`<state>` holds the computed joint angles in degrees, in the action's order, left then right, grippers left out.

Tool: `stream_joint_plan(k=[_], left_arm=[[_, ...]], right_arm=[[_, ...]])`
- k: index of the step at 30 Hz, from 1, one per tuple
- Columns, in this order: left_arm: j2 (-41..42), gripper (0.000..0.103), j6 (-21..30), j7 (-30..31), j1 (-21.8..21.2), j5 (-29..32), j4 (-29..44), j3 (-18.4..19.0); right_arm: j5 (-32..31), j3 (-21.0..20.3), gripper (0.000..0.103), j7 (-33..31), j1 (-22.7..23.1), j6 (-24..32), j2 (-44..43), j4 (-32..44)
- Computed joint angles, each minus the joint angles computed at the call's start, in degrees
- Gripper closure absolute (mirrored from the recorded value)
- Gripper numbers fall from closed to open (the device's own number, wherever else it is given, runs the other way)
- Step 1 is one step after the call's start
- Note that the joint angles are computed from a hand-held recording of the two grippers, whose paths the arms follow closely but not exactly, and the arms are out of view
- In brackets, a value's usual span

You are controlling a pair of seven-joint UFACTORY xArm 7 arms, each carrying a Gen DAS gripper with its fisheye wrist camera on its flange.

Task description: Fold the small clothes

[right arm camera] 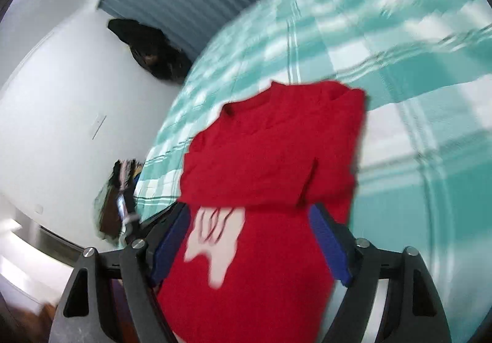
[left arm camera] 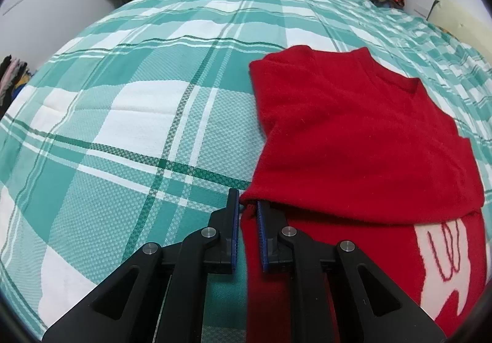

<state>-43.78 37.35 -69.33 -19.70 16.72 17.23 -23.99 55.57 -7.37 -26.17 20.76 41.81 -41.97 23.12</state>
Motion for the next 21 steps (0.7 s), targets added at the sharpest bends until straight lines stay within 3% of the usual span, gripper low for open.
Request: stream_joint_plan(k=[3,6,8,9,10,12,17,18,21], left_arm=[[-0.47,0.09,-0.97,-0.23,-0.02,-0.05,-0.68,0.22],[-1.18,0.09,-1.93,-0.4,-0.22,-0.35,-1.52,0.4],[-1.63,0.09,-2.69,-0.63,-0.2,-0.47,-2.11,0.34],[-1.79,0.09,-3.11,-0.75,-0.14,-0.5,-2.38,0.3],[-1.93,0.09,-3.34,-0.83,-0.11,-0.57,-2.54,0.27],[-2.24,0.09,-3.79,-0.95,-0.13,-0.77,-2.85,0.3],[-2.52,0.09,-4.59,-1.0,0.12,-0.96,-3.27,0.15],[-2.36,0.089,-4.34,-1.0,0.23,-0.89,-3.07,-0.07],[-1.69,0.089,-3.44,-0.92,0.39,-0.47,-2.22,-0.66]], right_arm=[[4.35,-3.46,0.042,-4.04,3.26,1.56,14.48,7.31],[3.72,-0.35,0.044,-3.11,1.1,2.8,21.05,11.2],[3.2,1.79,0.051,-2.73,0.02,2.48,22.78,12.02],[3.16,2.49,0.068,-3.25,-0.15,3.99,24.29,13.09],[1.27,3.96,0.097,-2.72,-0.65,4.21,25.08,13.74],[-5.43,9.05,0.096,-0.29,-2.4,0.29,24.03,13.84],[-11.95,12.66,0.096,-0.5,-1.34,-12.23,20.01,12.65],[-13.73,12.0,0.095,1.06,-0.81,-12.37,21.24,12.82],[-18.75,11.89,0.076,7.38,-1.54,-9.68,26.39,13.7]])
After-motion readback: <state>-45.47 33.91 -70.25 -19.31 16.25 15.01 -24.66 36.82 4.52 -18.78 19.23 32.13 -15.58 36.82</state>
